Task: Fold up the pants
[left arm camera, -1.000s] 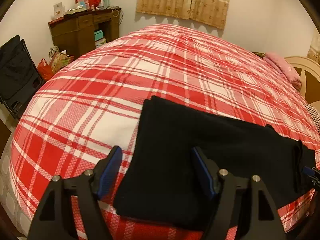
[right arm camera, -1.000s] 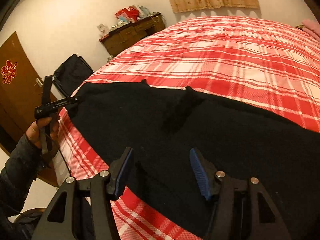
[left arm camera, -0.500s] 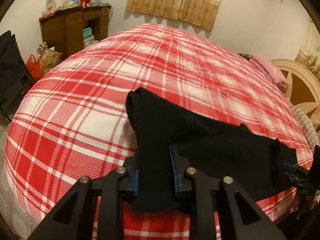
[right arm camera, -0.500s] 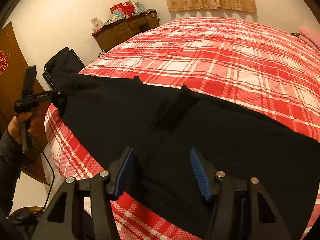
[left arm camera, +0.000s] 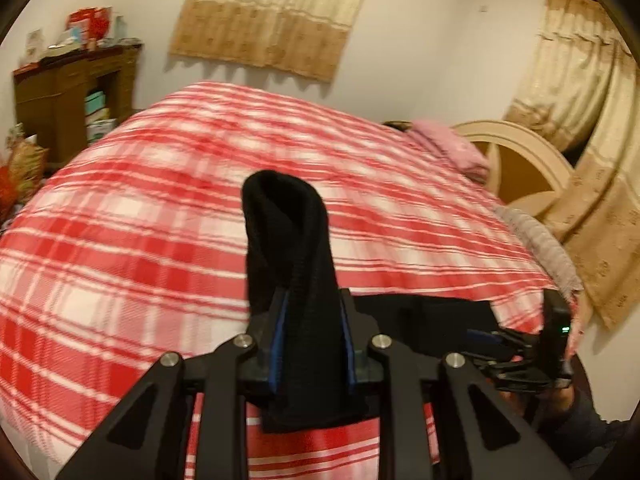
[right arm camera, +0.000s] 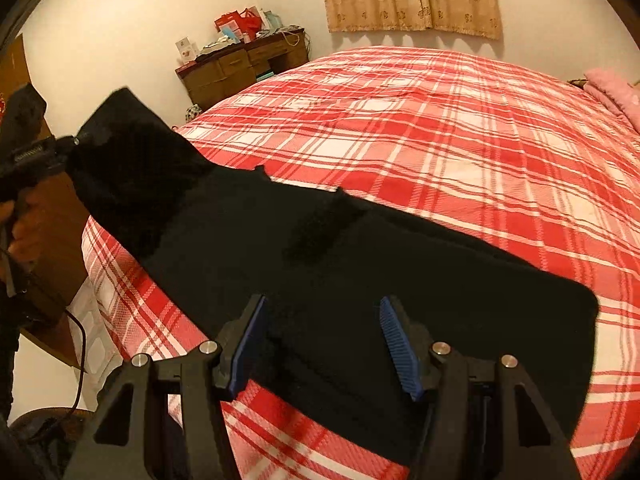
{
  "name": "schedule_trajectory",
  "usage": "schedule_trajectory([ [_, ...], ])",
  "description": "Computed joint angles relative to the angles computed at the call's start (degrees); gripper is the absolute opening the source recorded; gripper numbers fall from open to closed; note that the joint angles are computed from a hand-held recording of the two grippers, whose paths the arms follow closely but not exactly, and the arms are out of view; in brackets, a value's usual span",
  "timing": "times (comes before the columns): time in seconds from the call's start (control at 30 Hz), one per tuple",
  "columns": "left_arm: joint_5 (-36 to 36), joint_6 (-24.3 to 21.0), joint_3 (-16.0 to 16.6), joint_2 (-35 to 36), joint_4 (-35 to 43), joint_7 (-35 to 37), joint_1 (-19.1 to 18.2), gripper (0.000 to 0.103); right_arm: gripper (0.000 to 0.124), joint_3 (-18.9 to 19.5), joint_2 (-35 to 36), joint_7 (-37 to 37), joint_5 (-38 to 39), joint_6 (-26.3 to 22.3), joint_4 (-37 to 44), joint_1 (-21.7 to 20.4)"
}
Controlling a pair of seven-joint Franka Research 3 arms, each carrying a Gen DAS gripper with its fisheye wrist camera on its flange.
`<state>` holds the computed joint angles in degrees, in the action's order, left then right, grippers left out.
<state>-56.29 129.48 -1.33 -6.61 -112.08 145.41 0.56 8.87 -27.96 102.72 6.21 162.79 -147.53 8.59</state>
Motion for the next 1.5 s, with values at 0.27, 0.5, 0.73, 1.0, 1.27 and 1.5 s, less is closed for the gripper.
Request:
schedule_trajectory([
  [0.27, -2.9, -5.1, -1.2, 0.0, 2.0, 2.1, -2.9, 0.007, 0.06, 0.7, -6.6, 2.8, -2.6, -2.4, -4.1, -4.6],
  [0.5, 0.7, -3.3, -3.1, -0.4, 0.7, 1.2, -4.2, 0.007, 0.06, -0.8, -10.2, 3.7, -1.5, -2.2, -7.8, -6.0],
  [0.73, 3.0, 0.7, -2.2, -1.7, -2.0, 1.1, -4.9, 0.007, 0.06, -3.6, -9.4, 1.3, 2.5, 0.1, -8.9, -3.0],
  [1.0, 7.9, 11.2, -2.0, -2.0, -6.8, 0.4, -4.9, 0.019, 0.06, -4.8, -7.4, -2.3, 8.3, 2.2, -7.6, 0.5],
  [1.27, 8.1, 18.3, -1.4, -1.2, -9.5, -1.2, -5.2, 0.071, 0.062, -12.0, 0.2, -11.8, 19.5, 3.8, -0.8, 13.9],
  [1.5, 17.8, 27.7, -2.5, -0.3, -12.2, -7.9, -5.2, 0.071, 0.062, -13.9, 8.6, -22.3, 33.6, 2.3, 5.9, 20.7],
])
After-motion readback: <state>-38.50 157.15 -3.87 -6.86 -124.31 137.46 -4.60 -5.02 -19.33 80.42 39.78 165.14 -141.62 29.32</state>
